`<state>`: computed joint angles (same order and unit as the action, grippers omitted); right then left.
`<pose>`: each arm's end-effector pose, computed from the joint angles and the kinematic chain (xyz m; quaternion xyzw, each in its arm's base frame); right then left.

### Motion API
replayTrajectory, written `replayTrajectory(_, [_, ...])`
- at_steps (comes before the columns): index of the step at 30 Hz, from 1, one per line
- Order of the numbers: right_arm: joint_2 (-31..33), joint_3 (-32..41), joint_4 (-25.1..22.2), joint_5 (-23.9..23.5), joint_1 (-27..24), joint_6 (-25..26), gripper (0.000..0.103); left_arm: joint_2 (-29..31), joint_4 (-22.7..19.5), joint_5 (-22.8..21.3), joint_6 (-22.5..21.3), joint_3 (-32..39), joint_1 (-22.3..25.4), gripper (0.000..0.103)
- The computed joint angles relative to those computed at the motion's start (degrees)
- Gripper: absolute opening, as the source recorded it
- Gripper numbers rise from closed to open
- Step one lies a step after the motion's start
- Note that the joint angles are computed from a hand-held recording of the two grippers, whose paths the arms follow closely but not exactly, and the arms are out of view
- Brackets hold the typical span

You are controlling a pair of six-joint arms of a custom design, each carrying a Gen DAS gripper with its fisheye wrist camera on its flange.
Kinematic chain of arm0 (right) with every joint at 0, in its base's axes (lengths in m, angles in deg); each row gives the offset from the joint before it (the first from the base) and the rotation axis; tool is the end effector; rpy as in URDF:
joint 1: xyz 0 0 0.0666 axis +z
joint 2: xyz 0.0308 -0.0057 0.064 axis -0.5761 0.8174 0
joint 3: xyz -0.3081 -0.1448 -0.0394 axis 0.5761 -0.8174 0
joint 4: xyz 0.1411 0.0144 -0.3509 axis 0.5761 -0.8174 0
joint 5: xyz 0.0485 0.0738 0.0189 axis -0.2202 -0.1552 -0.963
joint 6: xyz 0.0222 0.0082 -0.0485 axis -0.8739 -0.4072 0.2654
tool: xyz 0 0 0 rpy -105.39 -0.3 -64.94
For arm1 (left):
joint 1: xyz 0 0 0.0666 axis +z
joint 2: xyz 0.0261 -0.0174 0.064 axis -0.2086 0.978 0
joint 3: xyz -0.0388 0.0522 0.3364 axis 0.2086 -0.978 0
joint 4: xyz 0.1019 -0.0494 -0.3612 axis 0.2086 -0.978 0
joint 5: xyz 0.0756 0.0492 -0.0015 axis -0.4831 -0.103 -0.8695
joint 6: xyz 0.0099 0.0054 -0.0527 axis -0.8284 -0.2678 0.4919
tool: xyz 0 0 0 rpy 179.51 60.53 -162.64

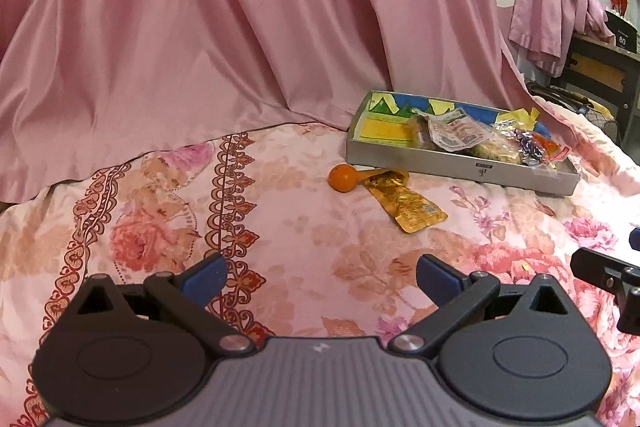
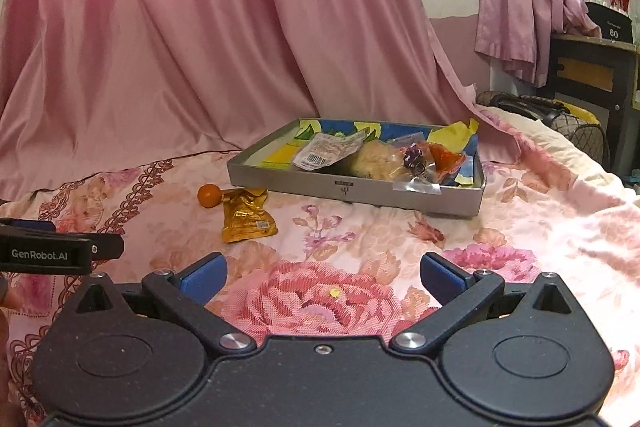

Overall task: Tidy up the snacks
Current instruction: 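Move both tools toward the orange mandarin and gold foil pack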

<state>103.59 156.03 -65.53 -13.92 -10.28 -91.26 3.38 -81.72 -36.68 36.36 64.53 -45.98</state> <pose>0.4634 0.2174 0.2970 -0.1762 0.8418 0.1555 0.4860 0.3767 -0.2255 0.2947 -0.1600 0.8722 0.0806 0.4552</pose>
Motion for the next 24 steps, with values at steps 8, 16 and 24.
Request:
replayTrajectory(8, [1.08,0.99,-1.03,-1.29,-0.45,-1.38,0.102,1.37,-1.26,-0.04,-0.09,1.47,0.23,0.103])
replayTrajectory(16, [2.54,2.22,-1.49,-2.39,-0.63,-1.87,0.102,2.83,-3.21,0.5,1.61,2.73,0.8,0.103])
replayTrajectory(24, [3.72,3.24,-2.08,-2.78,-0.76,-2.53,0.102,3.96,-3.71,1.0,1.76,3.45,1.07,0.103])
